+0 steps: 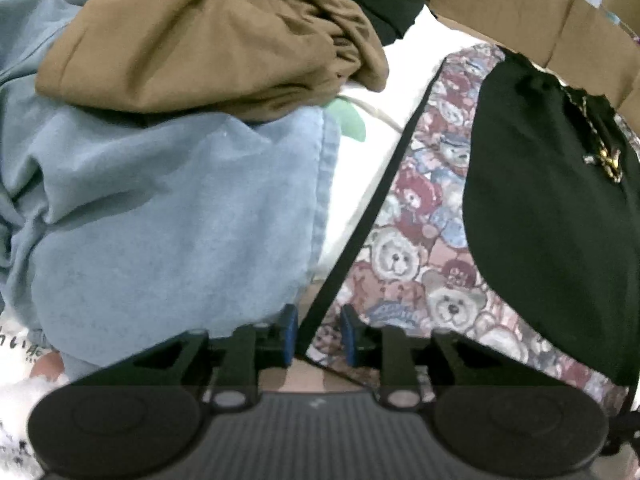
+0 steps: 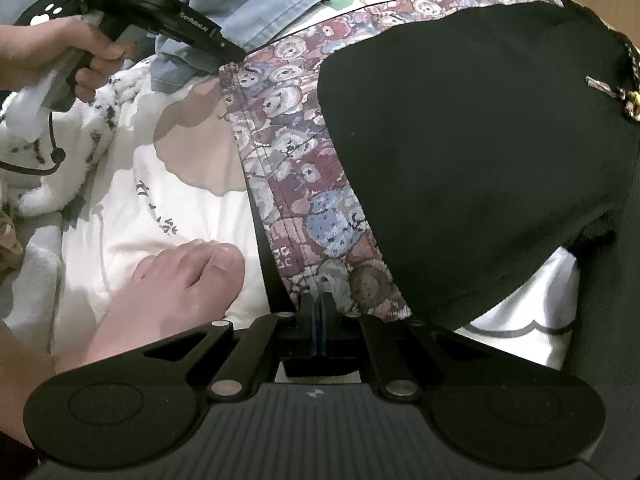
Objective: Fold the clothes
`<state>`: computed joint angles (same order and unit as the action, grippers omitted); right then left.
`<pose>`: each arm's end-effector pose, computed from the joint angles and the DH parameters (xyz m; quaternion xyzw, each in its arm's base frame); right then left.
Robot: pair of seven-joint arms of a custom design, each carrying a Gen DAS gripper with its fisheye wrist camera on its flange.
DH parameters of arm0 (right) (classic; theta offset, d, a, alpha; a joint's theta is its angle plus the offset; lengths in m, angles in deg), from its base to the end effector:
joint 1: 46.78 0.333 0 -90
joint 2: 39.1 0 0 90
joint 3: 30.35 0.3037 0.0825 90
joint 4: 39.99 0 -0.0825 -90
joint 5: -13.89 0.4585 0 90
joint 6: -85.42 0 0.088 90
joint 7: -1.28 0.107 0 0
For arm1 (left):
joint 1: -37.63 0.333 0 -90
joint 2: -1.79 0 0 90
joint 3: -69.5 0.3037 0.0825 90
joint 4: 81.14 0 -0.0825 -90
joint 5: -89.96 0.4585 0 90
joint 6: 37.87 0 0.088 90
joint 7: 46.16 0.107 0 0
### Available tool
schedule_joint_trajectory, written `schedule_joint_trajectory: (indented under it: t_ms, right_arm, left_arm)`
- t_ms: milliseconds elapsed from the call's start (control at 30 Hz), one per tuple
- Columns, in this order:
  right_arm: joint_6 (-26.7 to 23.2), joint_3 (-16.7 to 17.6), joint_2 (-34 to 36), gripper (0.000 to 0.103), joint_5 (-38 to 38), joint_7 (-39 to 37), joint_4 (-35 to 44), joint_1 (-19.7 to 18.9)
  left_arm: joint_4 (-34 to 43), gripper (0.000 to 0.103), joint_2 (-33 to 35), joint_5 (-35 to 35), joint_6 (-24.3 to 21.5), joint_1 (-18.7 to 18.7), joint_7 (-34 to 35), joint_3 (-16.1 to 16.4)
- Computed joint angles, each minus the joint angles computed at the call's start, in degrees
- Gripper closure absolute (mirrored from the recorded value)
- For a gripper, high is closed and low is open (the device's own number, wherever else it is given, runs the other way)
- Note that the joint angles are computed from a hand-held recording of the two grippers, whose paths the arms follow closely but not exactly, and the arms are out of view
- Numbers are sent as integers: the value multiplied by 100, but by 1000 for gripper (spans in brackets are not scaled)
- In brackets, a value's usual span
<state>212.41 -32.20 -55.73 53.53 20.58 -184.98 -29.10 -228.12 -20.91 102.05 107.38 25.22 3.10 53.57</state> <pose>0.4683 0.1551 0.3247 -0.9329 0.2349 0.0942 0.2562 0.4462 -0.2371 0.3789 -0.7133 0.6682 -0.1427 0.1563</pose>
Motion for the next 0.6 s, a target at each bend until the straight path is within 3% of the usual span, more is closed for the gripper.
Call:
schedule_joint_trajectory:
  t_ms: [200,433,533,600]
  right_arm:
    - [-81,-19,14,101,7,51,15,-22]
    - [-84,-9,31,100,38,71,15,-45]
    - [-86,-9,27,100,52,92,6,-50]
    - [-86,-4,26,100,47,89,8,-48]
  left_arm:
    - [-61,61,112,80,85,-61,380,15]
    - [-285,62,67,-337,439,-121,490,157]
    - [-284,74,68,-530,451,-176,630,209]
    - [-242,92,67,-588,407,-172,710,211]
